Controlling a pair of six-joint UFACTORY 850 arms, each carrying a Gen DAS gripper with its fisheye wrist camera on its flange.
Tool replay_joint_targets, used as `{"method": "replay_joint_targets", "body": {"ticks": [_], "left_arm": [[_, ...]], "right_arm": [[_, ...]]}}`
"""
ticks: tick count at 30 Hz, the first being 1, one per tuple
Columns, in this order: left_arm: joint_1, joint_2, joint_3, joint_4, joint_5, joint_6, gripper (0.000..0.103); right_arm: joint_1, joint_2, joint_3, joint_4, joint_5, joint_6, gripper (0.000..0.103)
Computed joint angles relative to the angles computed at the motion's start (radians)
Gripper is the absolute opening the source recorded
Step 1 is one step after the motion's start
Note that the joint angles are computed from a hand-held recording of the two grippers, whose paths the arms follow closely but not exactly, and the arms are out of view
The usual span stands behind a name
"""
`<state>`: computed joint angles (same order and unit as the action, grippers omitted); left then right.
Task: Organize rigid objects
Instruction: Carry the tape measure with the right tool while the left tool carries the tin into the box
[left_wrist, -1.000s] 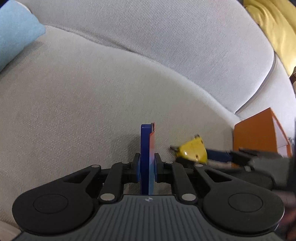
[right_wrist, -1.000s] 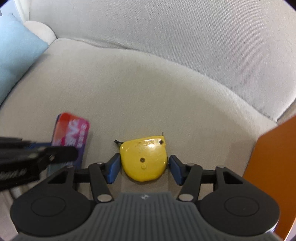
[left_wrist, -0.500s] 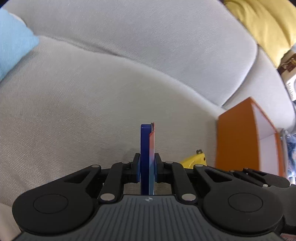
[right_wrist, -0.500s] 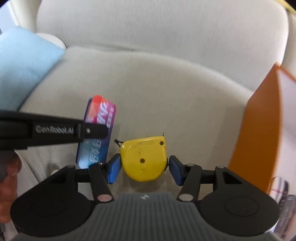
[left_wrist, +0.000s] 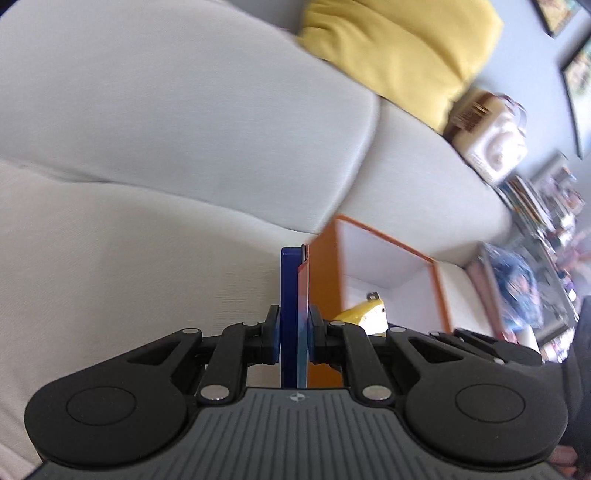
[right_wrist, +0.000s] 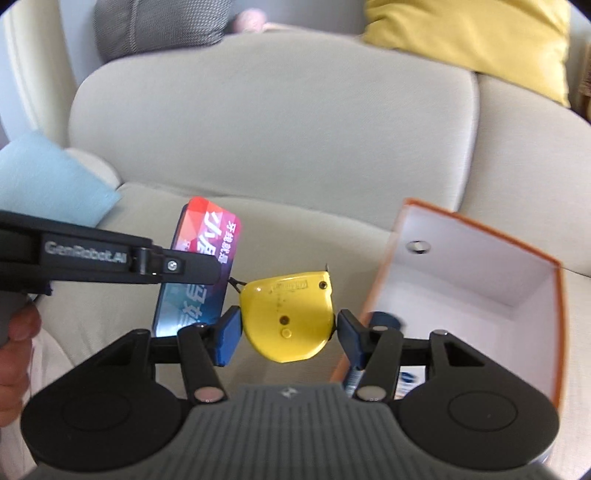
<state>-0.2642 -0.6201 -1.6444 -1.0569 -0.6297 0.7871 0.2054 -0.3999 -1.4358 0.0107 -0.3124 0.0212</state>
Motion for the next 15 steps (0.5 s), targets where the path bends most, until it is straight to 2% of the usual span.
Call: {"method": "replay_joint_targets", "body": {"ticks": [9, 15], "left_arm": [[-0.085, -0.098, -0.160, 0.021, -0.096, 0.008, 0.015], [-0.127, -0.228, -0.348, 0.136, -0.160, -0.071, 0.015]], "right_arm": [[-0.104, 0.065, 0.072, -0.137, 0.022, 0.152, 0.058], [-0.195, 0.030, 0.061, 0.020, -0.017, 0.040, 0.058]]}}
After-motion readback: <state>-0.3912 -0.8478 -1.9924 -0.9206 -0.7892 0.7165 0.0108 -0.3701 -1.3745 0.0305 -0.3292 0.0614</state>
